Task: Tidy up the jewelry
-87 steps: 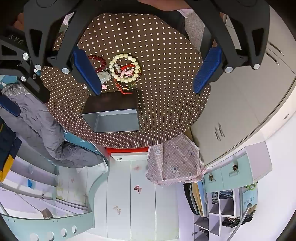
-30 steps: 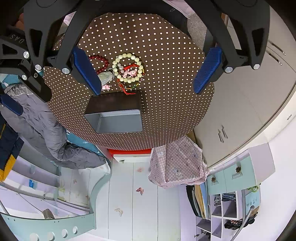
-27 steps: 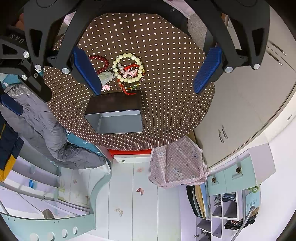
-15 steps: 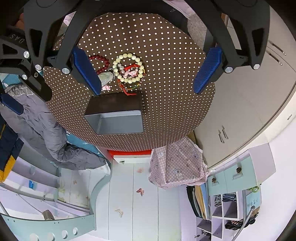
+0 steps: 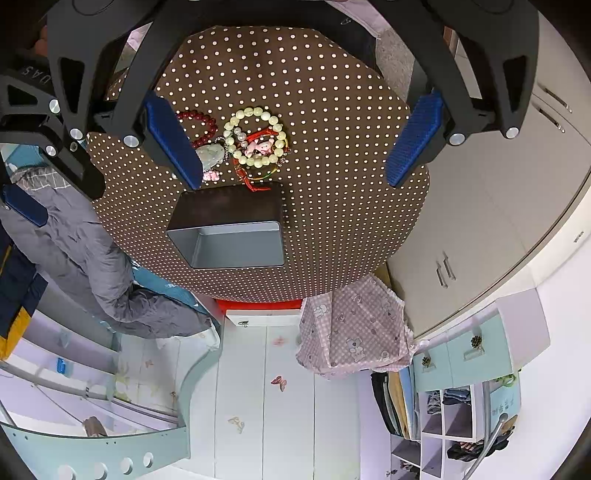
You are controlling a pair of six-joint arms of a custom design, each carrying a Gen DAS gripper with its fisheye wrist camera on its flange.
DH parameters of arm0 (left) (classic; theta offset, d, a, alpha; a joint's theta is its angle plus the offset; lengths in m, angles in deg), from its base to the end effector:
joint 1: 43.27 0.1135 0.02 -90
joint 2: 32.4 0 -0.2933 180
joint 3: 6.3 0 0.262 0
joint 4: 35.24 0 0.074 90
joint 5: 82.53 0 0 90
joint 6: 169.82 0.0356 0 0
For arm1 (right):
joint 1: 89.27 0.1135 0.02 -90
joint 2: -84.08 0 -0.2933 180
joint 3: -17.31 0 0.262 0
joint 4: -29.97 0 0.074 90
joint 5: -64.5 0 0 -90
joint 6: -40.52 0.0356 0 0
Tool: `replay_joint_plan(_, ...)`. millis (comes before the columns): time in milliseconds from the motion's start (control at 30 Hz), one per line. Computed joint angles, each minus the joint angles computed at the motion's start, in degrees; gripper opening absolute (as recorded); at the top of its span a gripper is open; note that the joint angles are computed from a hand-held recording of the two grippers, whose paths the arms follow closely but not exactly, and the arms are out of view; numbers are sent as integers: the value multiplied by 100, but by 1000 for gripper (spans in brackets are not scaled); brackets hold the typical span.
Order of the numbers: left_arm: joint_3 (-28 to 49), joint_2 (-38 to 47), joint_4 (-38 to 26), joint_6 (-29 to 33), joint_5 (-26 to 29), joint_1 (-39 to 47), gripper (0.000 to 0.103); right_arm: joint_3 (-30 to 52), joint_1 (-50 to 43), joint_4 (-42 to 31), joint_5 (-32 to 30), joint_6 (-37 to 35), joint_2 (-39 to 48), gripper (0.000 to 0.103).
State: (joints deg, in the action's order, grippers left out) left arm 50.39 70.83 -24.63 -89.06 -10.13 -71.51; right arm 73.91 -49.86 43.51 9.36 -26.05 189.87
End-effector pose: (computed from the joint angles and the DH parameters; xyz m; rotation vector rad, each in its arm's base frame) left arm 0.3176 -0.1584 0.1455 0.1880 2.1564 -0.0374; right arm 0.2871 0.2096 0.1373 0.0421 2.0690 -0.0006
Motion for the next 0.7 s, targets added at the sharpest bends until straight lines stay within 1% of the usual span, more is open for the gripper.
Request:
replay_joint_plan(433, 12, -6, -55, -9, 32, 10, 97, 14, -6, -30, -28, 51, 22, 95)
replay_joint_plan(567, 69, 19, -160, -34, 62, 1, 97, 22, -11, -21, -1, 48, 41, 95)
replay_joint_plan(700, 162, 158, -211, -49, 133, 39, 97, 98, -91, -113, -167, 108, 119, 95)
